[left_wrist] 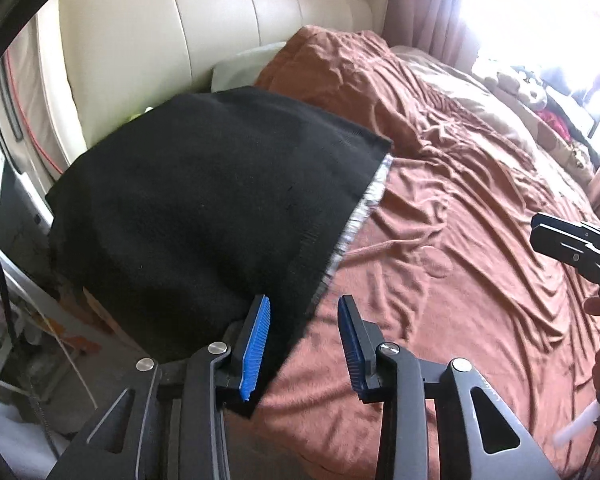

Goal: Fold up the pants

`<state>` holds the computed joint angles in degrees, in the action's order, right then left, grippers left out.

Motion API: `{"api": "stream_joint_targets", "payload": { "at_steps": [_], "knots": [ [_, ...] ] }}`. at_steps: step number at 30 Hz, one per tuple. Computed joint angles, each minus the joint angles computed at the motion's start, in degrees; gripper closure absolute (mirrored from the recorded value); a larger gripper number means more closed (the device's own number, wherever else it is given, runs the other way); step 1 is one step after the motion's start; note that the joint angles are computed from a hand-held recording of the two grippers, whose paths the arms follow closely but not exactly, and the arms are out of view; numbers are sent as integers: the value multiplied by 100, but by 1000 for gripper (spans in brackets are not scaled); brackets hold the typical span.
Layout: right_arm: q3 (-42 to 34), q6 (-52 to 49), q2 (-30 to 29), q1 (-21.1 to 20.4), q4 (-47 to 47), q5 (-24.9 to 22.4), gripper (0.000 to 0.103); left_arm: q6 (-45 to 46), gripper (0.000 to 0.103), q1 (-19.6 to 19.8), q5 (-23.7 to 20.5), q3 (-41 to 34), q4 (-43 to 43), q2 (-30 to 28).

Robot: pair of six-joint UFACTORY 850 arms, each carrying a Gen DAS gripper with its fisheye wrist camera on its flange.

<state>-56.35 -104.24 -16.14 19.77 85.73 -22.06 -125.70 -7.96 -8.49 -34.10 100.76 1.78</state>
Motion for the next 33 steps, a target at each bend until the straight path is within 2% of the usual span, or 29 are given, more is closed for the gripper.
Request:
{"api": "stream_joint_targets", "payload": {
  "at_steps": [2,4,7,8,10,12,14,16,18,19,20,24,33],
  "knots": [
    [181,-134,251,-76,91,-42,62,327,63,-72,-8,46,-411,142],
    [329,-156,468,-149,100,-89,62,1082,58,-195,-131,87,-1200,324],
    [553,-80,817,-252,9,-113,62,1421,41,-421,-335,166,-1572,652],
    [644,-59,960,-275,-9,-74,62,1476,33,-533,-458,192,-1642,780],
    [774,72,1182,-309,-107,-20,62,1722,24,-748,-742,188,-1926,956],
    [952,175,1476,-355,-174,39,53,1798,16,-957,-963,210,-2036,1146],
    [1119,131,1761,-395,-88,129,25,1778,5,-1099,-1106,218,-2015,1275],
    [1334,-53,2106,-449,107,172,16,1776,0,-1345,-1392,260,-2047,1463],
    [1509,-82,2393,-504,176,189,10,1861,0,-1580,-1653,250,-2155,1586],
    [1597,16,2567,-562,106,169,1,1871,0,-1652,-1705,248,-2161,1636],
    [1668,-3,2677,-594,135,163,0,1892,0,-1776,-1825,240,-2230,1705],
    [1893,665,3160,-753,-482,92,0,1986,0,-2087,-2082,207,-2422,1840],
    [2423,1355,4309,-1286,-1138,-344,0,2129,0,-2918,-2716,240,-2772,2231]
  ]
}}
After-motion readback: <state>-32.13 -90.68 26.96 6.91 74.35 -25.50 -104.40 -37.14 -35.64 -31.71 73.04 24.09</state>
